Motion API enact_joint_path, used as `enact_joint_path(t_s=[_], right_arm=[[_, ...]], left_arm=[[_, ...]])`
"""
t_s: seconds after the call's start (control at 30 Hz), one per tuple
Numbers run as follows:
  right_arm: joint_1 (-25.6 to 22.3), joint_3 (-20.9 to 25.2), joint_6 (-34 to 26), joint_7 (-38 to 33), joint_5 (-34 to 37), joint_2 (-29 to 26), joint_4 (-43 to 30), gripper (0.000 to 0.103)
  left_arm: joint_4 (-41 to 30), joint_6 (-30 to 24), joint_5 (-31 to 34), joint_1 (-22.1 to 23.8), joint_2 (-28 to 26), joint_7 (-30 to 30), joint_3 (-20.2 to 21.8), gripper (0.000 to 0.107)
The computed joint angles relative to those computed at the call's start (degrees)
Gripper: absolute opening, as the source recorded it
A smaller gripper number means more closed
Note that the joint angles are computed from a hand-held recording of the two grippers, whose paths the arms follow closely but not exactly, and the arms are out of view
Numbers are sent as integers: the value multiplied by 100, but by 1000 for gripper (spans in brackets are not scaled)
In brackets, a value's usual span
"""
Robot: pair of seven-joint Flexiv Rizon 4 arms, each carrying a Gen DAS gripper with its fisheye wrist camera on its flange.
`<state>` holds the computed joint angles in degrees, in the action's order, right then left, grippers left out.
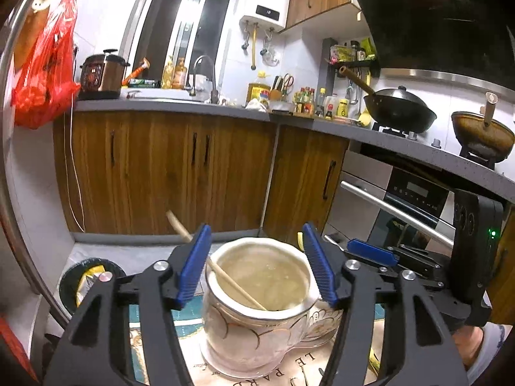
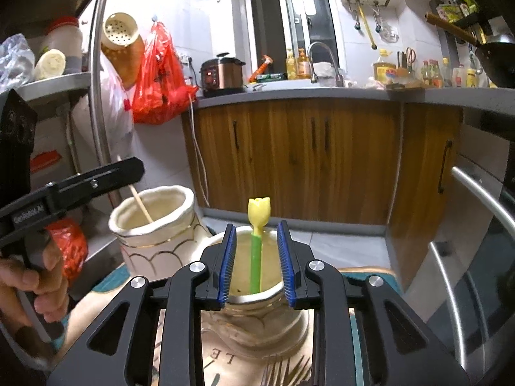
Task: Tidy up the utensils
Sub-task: 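Lower the green spoon into a holder cup and open the right gripper while the left drops the chopstick in, then return the right gripper to the table and grasp the yellow tulip-headed utensil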
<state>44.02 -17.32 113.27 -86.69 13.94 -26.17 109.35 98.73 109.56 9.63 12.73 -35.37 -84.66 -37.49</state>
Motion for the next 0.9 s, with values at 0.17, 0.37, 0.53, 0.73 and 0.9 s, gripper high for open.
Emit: enact_joint_path(t_s=[0.17, 0.37, 0.53, 0.73, 0.9], right_arm=[[28, 67, 128, -132, 154, 333, 344, 28], [181, -30, -17, -362, 466, 750, 776, 28], [732, -670, -602, -200, 458, 1099, 1200, 28], [398, -298, -1488, 79, 53, 1445, 1554, 28], [-601, 929, -2303, -133, 113, 1492, 1410, 28]], left_arm=[[415, 138, 269, 445, 221, -111, -344, 66], [1001, 222, 527, 942, 494, -454, -611, 67], [1498, -11, 587, 1347, 710, -609, -861, 67], [1980, -622, 270, 1677, 844, -203, -1212, 56], [2204, -1128, -40, 1644, 913, 268, -1250, 53]])
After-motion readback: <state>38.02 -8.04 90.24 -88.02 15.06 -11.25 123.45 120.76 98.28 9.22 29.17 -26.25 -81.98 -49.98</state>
